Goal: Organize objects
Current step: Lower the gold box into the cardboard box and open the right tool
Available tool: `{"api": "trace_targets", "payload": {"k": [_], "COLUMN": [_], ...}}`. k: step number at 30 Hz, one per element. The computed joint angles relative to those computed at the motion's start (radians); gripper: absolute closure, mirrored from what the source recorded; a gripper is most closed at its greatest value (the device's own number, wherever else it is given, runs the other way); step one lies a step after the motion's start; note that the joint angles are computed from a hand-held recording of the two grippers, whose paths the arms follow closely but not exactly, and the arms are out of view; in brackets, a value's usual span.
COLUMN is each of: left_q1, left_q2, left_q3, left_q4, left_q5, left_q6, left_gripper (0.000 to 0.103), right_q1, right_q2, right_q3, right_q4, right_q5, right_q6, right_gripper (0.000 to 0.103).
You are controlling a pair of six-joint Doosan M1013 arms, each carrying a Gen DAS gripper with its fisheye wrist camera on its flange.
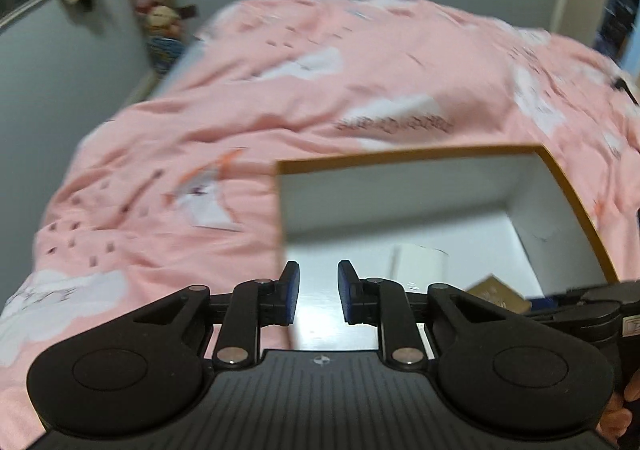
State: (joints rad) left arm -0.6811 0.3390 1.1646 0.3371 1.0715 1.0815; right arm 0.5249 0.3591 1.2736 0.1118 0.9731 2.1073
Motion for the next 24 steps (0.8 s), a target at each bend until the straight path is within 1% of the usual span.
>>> {"api": "trace_targets", "payload": {"k": [3, 7, 8, 13, 17, 19, 21, 24], "left_q1": [0.015, 0.035, 0.04, 0.061, 0.075, 0.085, 0.09, 0.097], "left_q2": [-0.017, -0.021, -0.029, -0.044, -0.05, -0.053, -0.054, -0.054], "left_q3": [0.027, 0.045, 0.06, 0.091, 0.107, 0.115, 0.119, 0.124], "left_q4": [0.001, -0.032, -0.043, -0.128, -0.175, -0.211, -0.222, -0.248], "left_q5": [-0.023, -0.038, -0.057, -0.1, -0.127, -0.143, -0.152, -0.166], "left_q6": [-0.037, -0.046, -0.045, -0.017, -0.002, 0.012, 0.013, 0.019], "left_gripper": [0.078, 0.078, 0.078, 0.078, 0.081, 0.083, 0.086, 0.086], "right_q1": [0.012, 0.032, 0.036, 0.042, 0.048, 0.051, 0.056, 0.05], "right_q2": [0.018, 0.043, 0.048, 0.097, 0.129, 0.137, 0.144, 0.153], "right_q3": [-0.026, -0.072, -0.084, -0.167, -0.215, -0.225, -0.233, -0.243], "right_q4": [-0.008, -0.043, -0.045, -0.002, 0.03, 0.044, 0.035, 0.059], "right_q5": [0.026, 0.06, 0.069, 0.14, 0.183, 0.194, 0.207, 0.219], "right_q6": [0.02, 0.007, 0.0, -0.037, -0.071, -0.087, -0.084, -0.085], "right_gripper": [0.036, 0.036, 0.036, 0.036, 0.037, 0.037, 0.037, 0.037]}}
